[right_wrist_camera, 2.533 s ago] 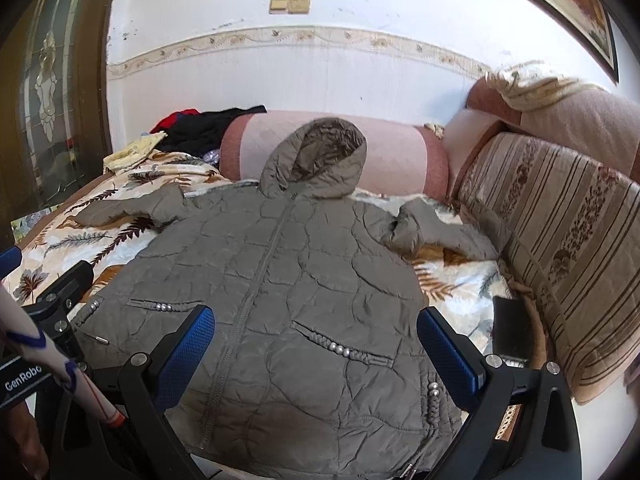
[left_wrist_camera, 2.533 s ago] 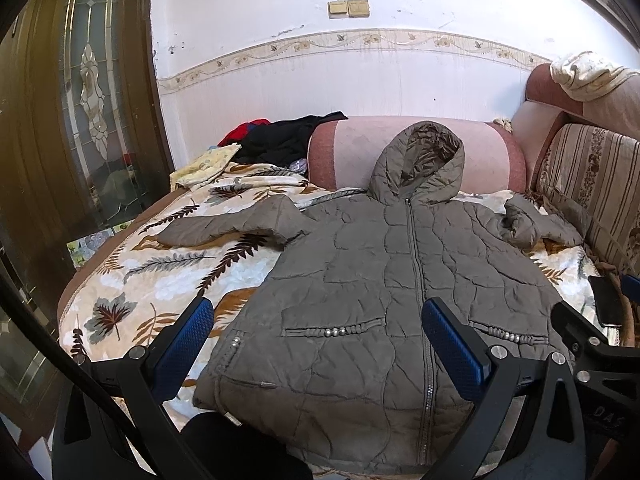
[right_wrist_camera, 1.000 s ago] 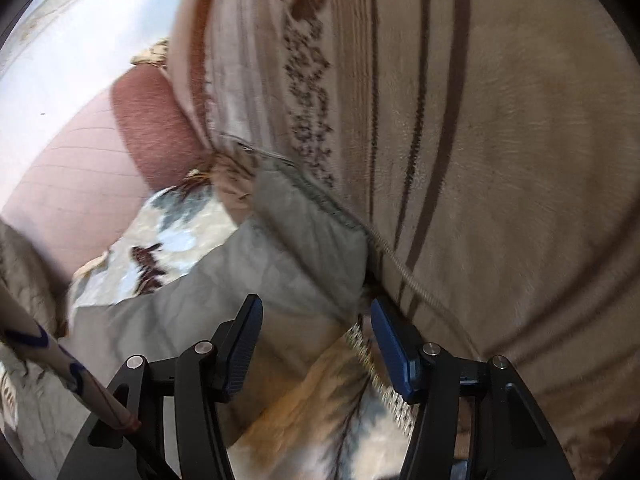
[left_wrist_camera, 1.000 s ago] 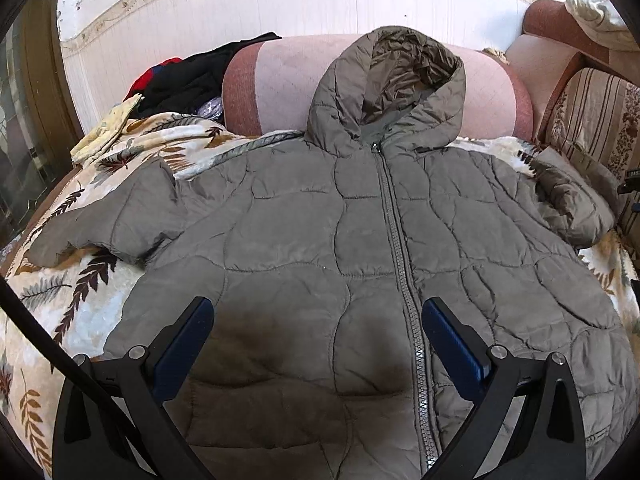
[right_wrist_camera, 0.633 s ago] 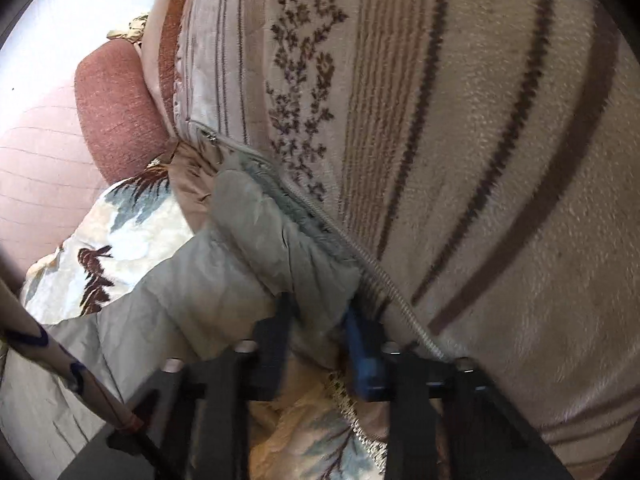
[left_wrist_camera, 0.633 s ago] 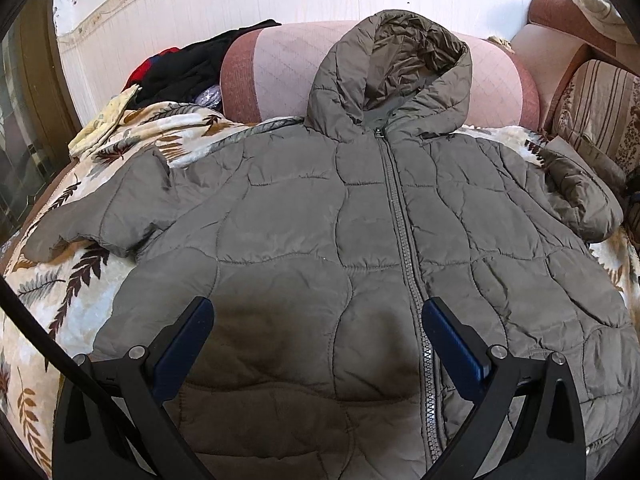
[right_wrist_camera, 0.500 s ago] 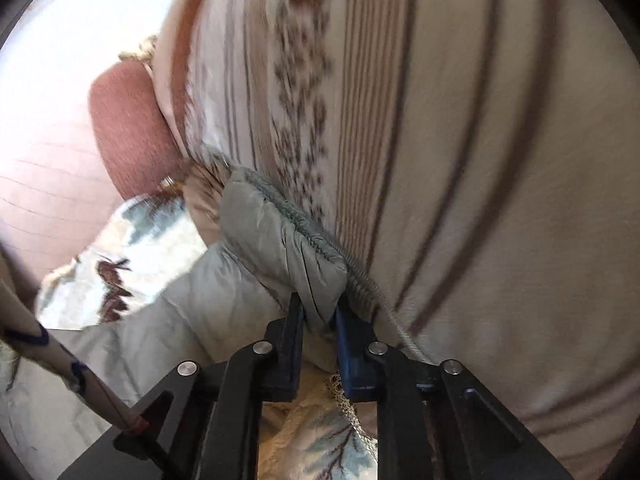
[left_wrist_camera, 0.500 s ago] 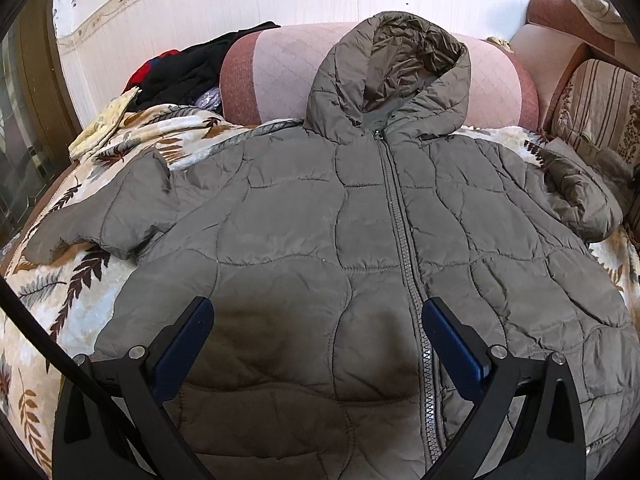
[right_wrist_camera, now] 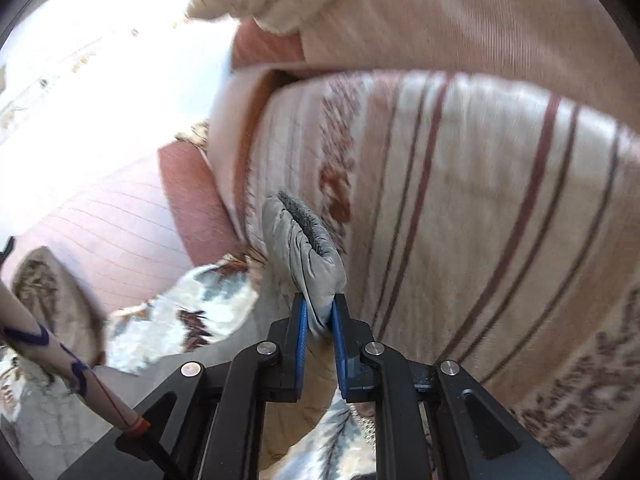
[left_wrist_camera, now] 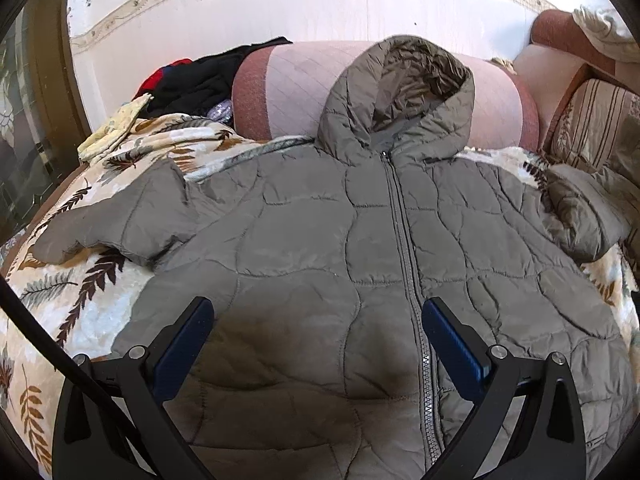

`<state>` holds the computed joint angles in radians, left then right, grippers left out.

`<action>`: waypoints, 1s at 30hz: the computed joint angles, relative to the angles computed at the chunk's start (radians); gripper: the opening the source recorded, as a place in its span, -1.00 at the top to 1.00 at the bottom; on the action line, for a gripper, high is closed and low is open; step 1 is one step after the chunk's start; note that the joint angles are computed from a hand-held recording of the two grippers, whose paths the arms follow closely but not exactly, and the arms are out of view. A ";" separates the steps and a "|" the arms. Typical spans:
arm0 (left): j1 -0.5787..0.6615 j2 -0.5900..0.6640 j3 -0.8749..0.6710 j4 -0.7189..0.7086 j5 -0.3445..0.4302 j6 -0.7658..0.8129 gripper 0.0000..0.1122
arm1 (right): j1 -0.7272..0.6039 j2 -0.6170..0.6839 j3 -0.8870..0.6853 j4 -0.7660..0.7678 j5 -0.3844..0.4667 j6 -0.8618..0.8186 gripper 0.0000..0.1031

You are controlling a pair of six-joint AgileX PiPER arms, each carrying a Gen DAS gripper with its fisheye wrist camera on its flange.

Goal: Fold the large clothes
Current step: 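Lift the sleeve and fold it across the jacket body with the right gripper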

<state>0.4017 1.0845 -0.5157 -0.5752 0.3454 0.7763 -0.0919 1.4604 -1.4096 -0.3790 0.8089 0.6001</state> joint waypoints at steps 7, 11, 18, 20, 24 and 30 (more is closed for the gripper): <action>0.124 -0.043 -0.015 -0.160 0.088 0.193 -0.84 | 0.261 -0.090 -0.131 -0.068 0.158 0.068 0.77; 0.211 -0.047 -0.026 -0.233 0.143 0.291 -0.84 | 0.491 -0.079 -0.222 -0.168 0.242 0.154 0.77; 0.355 -0.030 -0.051 -0.332 0.219 0.421 -0.84 | 0.810 0.062 -0.415 -0.259 0.325 0.237 0.77; 0.401 -0.021 -0.065 -0.356 0.248 0.451 -0.84 | 0.871 0.102 -0.456 -0.247 0.327 0.249 0.77; 0.486 0.010 -0.092 -0.395 0.294 0.505 -0.84 | 0.937 0.194 -0.504 -0.180 0.279 0.260 0.77; 0.593 0.062 -0.117 -0.432 0.343 0.589 -0.84 | 0.992 0.319 -0.555 -0.074 0.208 0.255 0.78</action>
